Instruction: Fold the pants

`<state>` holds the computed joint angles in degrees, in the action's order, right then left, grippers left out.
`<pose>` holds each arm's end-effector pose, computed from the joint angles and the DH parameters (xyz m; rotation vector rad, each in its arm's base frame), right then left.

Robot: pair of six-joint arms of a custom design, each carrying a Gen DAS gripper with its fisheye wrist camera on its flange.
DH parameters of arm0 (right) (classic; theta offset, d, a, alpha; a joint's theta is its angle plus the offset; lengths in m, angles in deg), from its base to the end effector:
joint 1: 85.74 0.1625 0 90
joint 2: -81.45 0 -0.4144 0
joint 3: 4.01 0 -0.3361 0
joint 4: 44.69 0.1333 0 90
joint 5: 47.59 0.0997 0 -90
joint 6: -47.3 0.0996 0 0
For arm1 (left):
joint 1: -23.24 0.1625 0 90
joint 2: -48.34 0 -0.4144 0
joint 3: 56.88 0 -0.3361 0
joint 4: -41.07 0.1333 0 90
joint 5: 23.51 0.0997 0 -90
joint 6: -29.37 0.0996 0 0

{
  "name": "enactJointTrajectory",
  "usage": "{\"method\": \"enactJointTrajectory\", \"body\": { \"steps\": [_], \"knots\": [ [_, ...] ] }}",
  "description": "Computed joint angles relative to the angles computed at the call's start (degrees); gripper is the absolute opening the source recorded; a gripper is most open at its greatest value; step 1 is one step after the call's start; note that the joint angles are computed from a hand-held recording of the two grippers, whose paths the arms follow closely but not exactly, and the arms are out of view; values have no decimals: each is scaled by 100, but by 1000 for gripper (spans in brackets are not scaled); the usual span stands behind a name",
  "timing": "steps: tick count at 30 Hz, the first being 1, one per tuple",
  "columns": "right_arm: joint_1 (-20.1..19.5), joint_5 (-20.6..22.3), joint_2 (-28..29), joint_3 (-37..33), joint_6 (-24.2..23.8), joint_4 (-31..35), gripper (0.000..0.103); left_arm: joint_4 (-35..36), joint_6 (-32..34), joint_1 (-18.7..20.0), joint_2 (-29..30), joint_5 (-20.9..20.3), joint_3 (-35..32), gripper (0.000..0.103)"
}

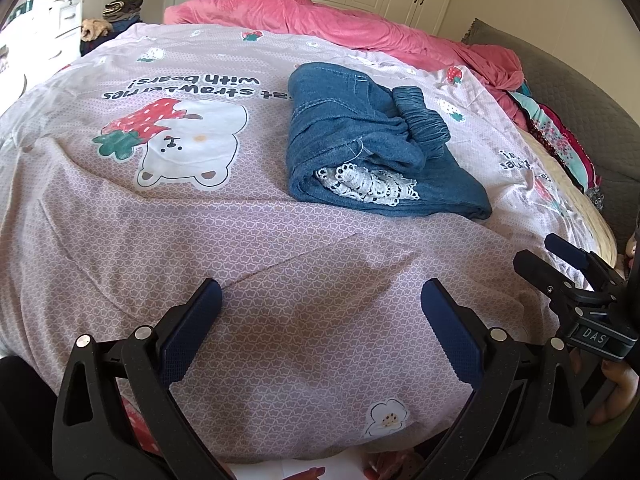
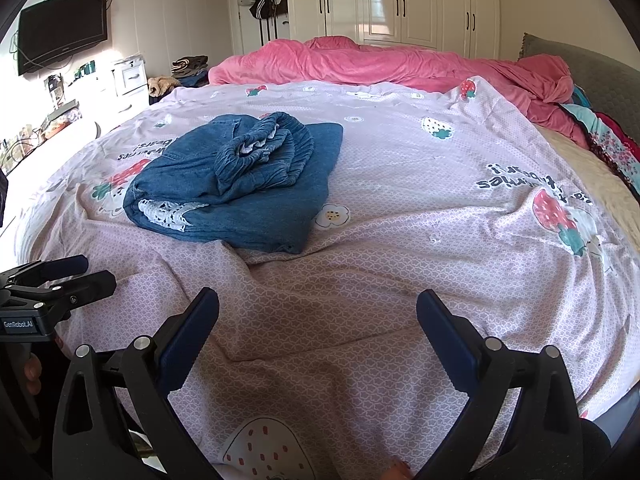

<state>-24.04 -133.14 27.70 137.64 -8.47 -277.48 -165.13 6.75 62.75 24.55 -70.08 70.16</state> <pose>-0.0635 -0.4155 0.1853 0.6103 -2.2951 0.9776 -0.1922 -0.4200 -0.0456 0.4994 2.4888 -0.8327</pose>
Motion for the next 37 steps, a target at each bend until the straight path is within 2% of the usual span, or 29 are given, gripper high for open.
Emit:
{"method": "enactJointTrajectory", "body": {
  "steps": [10,13,22,27,29,31,33,34,35,37],
  "knots": [
    [-36,3,25,-23,1,2,99,41,17,-10,-11,-23,3,94],
    [-35,-14,6,-41,37,58,99,-65,162,47,-34,-227,-9,94],
    [-69,-1,-241,-178,312,481,99,589,-99,-103,-136,469,-146,94],
    [-35,-11,-607,-477,519,923,99,113,336,-40,-283,424,-96,94],
    [-59,34,-876,-748,697,1262,99,387,355,105,-459,460,-208,94],
    [-80,-66,-1105,-1144,870,1616,99,960,238,437,-754,502,-425,94],
    [-65,-463,-1178,-1748,1109,1909,99,1215,296,739,-904,739,-663,94],
    [-86,-582,-1193,-2011,1205,2088,99,1563,247,921,-1015,936,-847,94],
    [-121,-677,-1220,-2336,1311,2431,99,1797,210,1056,-1094,1029,-983,94],
    [-153,-1183,-1082,-3230,1523,3085,99,2381,159,1466,-1257,1299,-1437,94]
  ]
}}
